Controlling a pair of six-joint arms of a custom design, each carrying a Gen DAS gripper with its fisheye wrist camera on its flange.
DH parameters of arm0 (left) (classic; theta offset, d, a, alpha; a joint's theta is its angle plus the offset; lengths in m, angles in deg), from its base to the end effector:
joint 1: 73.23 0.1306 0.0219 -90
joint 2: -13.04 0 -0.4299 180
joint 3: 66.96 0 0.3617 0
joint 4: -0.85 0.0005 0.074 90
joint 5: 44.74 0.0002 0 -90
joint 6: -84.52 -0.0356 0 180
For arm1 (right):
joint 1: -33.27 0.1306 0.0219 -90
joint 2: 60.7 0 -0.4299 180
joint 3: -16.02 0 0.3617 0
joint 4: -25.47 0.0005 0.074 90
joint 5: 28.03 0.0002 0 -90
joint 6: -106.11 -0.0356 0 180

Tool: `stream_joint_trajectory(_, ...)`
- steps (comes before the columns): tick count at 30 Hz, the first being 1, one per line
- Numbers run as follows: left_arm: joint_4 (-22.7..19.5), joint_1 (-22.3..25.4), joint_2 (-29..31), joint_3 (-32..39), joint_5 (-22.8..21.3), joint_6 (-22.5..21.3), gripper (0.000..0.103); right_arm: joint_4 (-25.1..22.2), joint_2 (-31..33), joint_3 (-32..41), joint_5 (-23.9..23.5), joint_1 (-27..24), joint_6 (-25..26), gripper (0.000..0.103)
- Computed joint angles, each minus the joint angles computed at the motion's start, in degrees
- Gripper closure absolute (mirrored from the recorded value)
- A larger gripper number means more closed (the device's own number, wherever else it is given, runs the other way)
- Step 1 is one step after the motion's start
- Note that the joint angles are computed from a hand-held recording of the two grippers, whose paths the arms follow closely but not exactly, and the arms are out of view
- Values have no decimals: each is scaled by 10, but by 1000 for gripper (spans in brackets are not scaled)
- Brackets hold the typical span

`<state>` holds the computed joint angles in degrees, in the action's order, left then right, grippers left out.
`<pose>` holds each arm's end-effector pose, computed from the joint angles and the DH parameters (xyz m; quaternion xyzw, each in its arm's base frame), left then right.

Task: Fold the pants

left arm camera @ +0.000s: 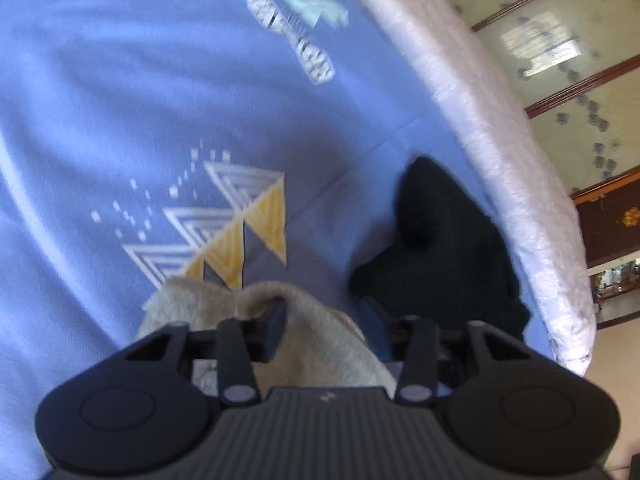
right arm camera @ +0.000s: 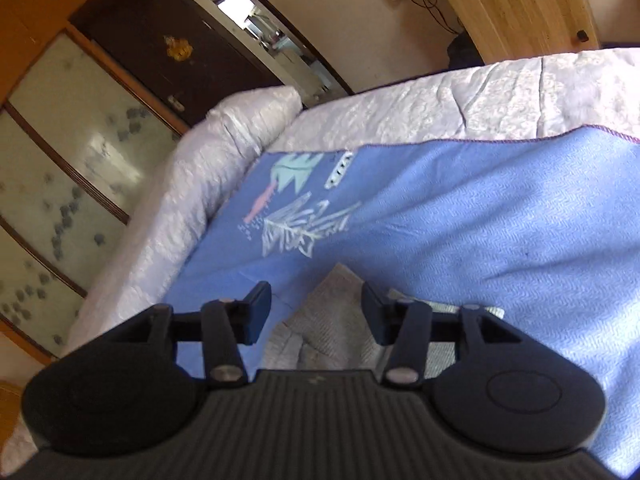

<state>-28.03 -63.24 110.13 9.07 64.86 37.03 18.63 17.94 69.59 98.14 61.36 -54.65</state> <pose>0.4764 0.0713 0.3448 -0.3572 0.8561 -0.2480 0.2792 0.3206 0.1467 0.3443 0.4427 0.7193 0.1740 0.5063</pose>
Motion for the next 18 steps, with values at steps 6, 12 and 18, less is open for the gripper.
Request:
stream_joint_trajectory(6, 15, 46, -113, -82, 47, -39, 54, -54, -87, -47, -28, 24, 11, 55)
stream_joint_trajectory(12, -55, 77, -208, -158, 96, -99, 54, -59, -20, -28, -88, 13, 0, 74)
stream_joint_trajectory(18, -105, 76, -232, -193, 113, -127, 54, -86, 15, -6, -82, 13, -19, 96)
